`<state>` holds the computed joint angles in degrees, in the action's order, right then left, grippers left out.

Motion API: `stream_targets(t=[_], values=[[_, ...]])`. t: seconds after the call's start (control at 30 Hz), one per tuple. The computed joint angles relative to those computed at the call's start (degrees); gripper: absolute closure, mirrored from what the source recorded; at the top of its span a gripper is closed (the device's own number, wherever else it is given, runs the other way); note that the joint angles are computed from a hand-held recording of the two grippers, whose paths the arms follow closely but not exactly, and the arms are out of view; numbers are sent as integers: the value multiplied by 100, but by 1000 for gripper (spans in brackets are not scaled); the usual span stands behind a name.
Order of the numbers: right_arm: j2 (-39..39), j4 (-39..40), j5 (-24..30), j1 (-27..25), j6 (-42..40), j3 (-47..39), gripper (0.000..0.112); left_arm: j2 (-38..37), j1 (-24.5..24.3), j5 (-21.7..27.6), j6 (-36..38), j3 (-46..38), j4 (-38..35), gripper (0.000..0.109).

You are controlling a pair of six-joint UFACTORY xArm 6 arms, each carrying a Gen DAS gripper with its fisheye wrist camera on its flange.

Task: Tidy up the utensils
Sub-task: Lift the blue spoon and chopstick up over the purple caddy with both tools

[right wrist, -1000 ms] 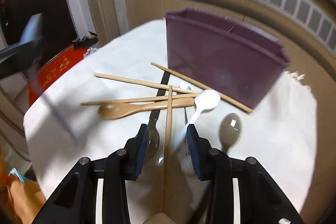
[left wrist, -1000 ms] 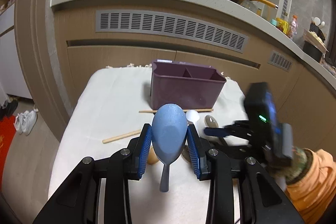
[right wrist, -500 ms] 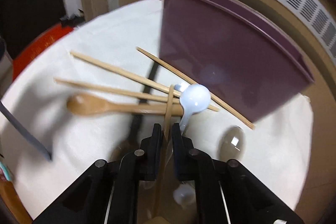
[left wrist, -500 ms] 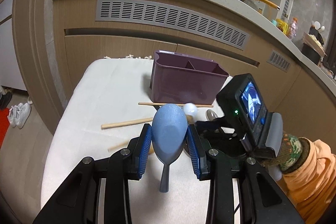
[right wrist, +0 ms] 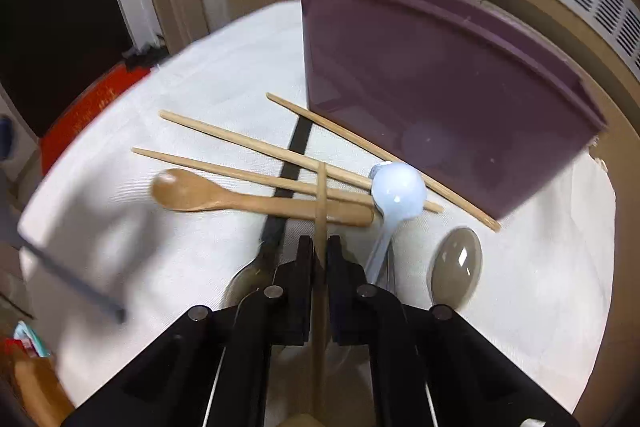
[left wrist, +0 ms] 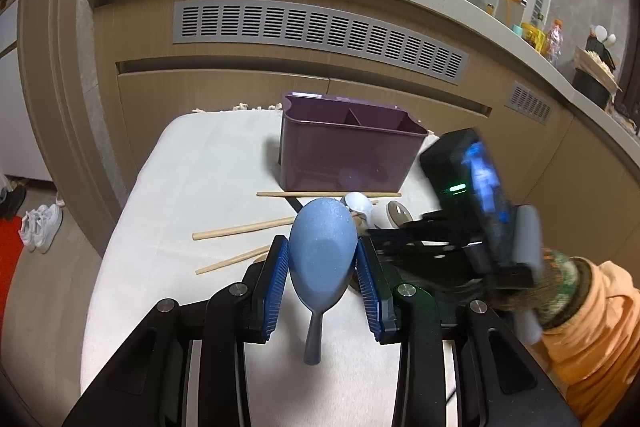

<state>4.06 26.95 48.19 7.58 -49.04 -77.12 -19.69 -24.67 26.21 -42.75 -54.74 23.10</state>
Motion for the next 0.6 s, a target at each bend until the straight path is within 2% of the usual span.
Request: stream_targets(t=[0.23, 0.33, 0.4, 0.47, 0.6], values=[[-1385, 1494, 664, -892, -950, 645, 105, 39, -298, 72, -105, -192, 175, 73], [-1653, 2024, 836, -1211, -1162, 500, 105, 132, -368, 63, -41, -482, 139, 73], [-1775, 2300, 732, -1241, -1234, 352, 105, 278, -357, 26, 147, -900, 78, 73], [-1694, 2581, 415, -1207, -1291, -119, 105, 565, -328, 64, 272, -1591, 341, 73], [-973, 2681, -55, -959, -892, -1509, 105, 1366, -208, 240, 432, -3116, 792, 73]])
